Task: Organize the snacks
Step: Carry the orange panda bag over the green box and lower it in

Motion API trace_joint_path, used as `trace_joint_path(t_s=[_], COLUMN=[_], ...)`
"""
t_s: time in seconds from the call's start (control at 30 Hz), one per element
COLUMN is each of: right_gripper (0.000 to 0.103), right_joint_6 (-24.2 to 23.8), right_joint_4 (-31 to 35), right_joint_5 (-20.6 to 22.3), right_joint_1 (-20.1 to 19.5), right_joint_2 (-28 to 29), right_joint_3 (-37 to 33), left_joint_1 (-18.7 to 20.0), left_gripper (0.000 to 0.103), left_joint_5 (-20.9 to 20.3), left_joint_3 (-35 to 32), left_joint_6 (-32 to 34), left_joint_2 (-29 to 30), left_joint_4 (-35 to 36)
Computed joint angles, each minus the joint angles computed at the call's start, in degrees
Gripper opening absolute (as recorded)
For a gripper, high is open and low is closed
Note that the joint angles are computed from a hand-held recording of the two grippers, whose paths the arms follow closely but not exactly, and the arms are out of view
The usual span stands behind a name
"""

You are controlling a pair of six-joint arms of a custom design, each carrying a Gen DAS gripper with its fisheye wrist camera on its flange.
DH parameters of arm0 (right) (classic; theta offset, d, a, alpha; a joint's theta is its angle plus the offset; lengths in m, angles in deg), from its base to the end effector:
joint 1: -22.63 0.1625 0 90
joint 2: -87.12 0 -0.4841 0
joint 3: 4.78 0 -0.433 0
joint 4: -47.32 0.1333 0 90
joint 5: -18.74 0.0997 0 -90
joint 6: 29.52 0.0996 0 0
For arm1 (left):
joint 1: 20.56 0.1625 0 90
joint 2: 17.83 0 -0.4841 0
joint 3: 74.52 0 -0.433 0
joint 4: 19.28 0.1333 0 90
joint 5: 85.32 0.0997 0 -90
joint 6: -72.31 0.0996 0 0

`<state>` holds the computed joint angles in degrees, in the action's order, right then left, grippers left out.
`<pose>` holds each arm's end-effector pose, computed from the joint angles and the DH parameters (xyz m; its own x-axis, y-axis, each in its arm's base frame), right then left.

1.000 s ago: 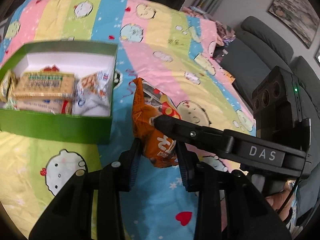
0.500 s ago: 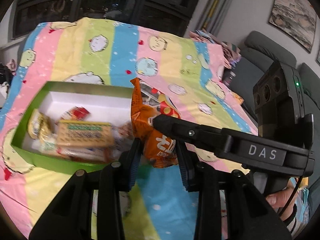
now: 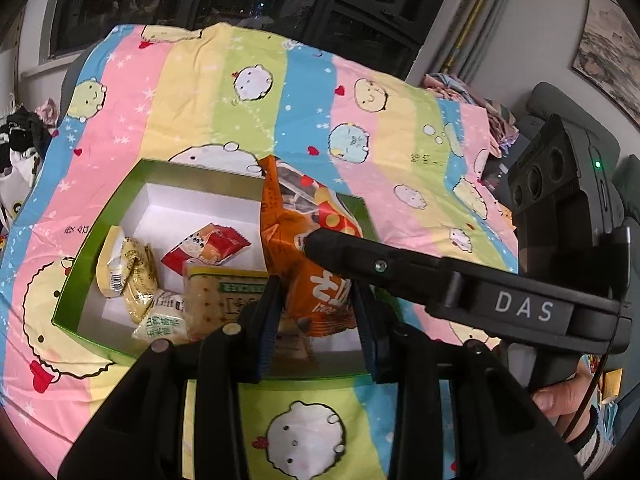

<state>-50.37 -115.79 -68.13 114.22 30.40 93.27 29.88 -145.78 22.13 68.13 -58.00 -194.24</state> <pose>0.1589 -0.7238 0.2492 -0.9236 -0.3552 0.1441 -0.3770 0.7740 -0.5087 -0.3294 -0.6851 0.0852 -0.8591 0.3225 -0.3975 0.4985 0.7030 -0.5072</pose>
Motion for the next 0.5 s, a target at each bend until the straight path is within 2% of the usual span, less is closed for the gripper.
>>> trace_joint_path(t_s=[0.5], right_gripper=[0.03], right_joint_6=[1.39], right_joint_4=[1.6], right_joint_5=[-3.87], right_joint_1=[0.45], right_joint_2=[3.55], right_joint_3=[-3.17], left_joint_1=[2.37], left_gripper=[0.036], left_joint_5=[-1.28], left_joint_3=[-2.46], left_joint_6=[-2.46], left_joint_2=[0.66], left_joint_4=[4.6])
